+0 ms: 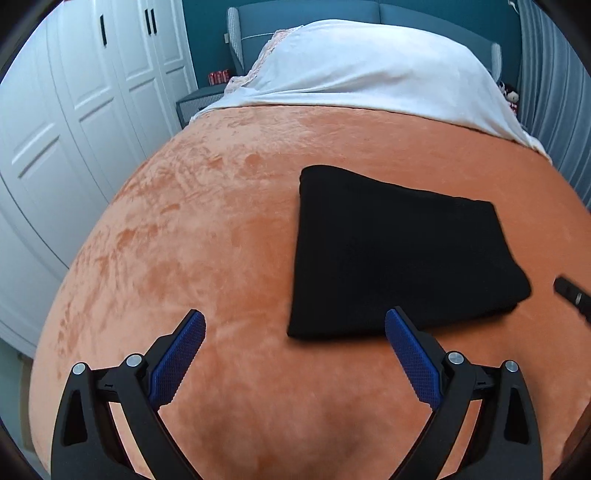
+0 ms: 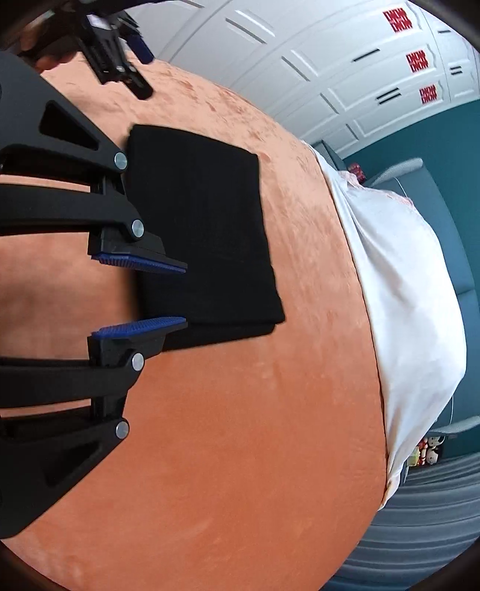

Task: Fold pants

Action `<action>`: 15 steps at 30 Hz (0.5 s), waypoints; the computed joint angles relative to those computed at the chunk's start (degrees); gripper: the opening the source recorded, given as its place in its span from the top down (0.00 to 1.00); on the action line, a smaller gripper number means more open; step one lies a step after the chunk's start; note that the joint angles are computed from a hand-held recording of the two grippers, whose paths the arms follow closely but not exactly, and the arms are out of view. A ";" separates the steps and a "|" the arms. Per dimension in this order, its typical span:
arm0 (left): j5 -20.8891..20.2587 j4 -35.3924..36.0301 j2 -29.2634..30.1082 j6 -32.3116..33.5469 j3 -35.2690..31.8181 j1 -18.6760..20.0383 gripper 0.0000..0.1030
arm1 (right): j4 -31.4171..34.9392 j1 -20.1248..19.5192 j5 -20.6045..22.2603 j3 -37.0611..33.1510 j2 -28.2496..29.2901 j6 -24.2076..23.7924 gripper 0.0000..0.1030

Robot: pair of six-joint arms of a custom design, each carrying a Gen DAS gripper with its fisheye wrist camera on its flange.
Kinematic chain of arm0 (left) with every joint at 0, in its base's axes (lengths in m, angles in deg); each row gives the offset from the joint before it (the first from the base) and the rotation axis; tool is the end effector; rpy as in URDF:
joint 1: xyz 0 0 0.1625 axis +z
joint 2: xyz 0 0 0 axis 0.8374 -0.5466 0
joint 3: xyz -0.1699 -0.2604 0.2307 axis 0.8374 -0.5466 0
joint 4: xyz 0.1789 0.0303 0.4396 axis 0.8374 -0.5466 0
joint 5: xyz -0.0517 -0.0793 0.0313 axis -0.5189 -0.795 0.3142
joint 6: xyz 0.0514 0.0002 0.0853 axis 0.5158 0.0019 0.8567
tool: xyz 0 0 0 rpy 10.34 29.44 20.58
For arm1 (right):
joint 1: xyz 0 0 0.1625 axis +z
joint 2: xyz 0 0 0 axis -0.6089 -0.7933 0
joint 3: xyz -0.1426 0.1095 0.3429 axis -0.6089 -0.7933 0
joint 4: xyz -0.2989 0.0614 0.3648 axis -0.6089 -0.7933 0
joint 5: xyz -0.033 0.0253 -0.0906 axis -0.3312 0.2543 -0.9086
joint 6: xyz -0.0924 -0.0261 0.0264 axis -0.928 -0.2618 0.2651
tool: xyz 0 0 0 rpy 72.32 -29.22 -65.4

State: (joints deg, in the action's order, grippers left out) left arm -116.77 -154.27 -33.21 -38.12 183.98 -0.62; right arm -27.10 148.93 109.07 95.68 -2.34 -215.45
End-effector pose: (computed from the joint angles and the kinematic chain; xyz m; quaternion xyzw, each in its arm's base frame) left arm -0.1595 -0.5883 0.1662 0.3434 0.8656 -0.2232 0.2880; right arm 0.2228 -0.4354 0.1081 -0.1520 -0.8064 0.4780 0.3132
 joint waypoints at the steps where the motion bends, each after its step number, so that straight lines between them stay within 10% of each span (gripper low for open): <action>1: 0.54 0.81 -1.70 -0.89 1.30 -0.59 0.07 | 1.42 1.86 1.48 -0.03 1.05 2.47 0.76; 15: 1.34 13.10 -23.55 -4.21 13.28 -5.81 0.06 | 15.59 15.74 9.41 -2.88 11.03 26.67 0.59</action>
